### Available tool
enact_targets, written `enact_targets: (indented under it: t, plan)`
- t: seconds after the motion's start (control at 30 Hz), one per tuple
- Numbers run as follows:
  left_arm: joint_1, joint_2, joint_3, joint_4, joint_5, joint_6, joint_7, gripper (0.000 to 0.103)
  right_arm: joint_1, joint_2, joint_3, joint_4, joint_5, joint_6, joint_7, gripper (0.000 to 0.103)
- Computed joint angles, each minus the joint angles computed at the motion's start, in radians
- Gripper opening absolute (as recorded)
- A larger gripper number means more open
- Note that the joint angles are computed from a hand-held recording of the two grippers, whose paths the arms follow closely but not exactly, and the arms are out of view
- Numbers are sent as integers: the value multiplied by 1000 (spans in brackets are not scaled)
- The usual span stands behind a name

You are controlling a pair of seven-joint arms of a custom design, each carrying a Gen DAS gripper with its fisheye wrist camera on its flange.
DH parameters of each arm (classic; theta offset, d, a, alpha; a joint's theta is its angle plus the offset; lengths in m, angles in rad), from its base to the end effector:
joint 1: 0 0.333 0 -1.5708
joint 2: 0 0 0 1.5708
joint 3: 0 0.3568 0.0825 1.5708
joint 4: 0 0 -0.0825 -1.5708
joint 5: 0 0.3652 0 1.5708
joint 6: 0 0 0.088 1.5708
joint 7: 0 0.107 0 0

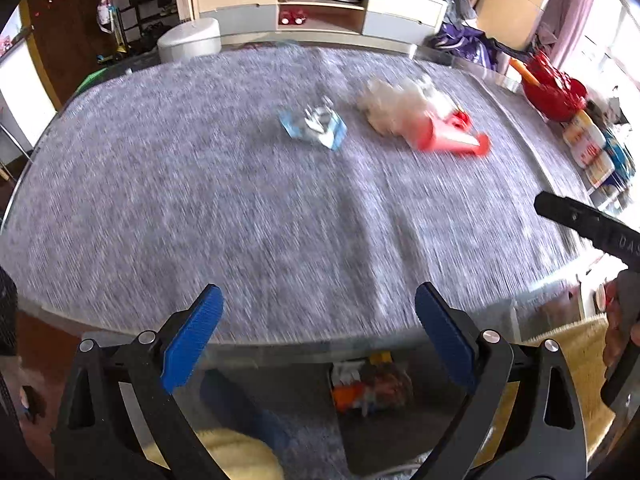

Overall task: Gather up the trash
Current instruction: 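Grasp the blue-white strap with the left tool while the right tool grasps the pink cone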

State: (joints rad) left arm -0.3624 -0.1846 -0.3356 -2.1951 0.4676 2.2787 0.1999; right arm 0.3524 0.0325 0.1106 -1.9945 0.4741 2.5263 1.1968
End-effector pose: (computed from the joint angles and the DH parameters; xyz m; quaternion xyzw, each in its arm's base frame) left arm 0.3820 -0.3188 0.5358 -0.8082 0.5314 -0.1720 0.1867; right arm 0.5269 0.2570 0.5474 -0.8241 0.4804 -0.0288 0.2988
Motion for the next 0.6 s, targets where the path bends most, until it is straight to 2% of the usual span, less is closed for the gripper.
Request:
enact_targets:
  t: [0.3, 0.4, 0.6]
  plan:
    - [50, 53, 49, 56, 6, 6, 112, 92, 30, 118, 20, 115, -32, 26, 54, 94]
    - [65, 74, 60, 74, 10, 19, 137, 92, 46, 143, 19, 136, -73, 57, 87, 99]
    - [93, 122, 80, 117, 20, 63, 193, 92, 63, 197, 15, 191, -129, 47, 151, 99]
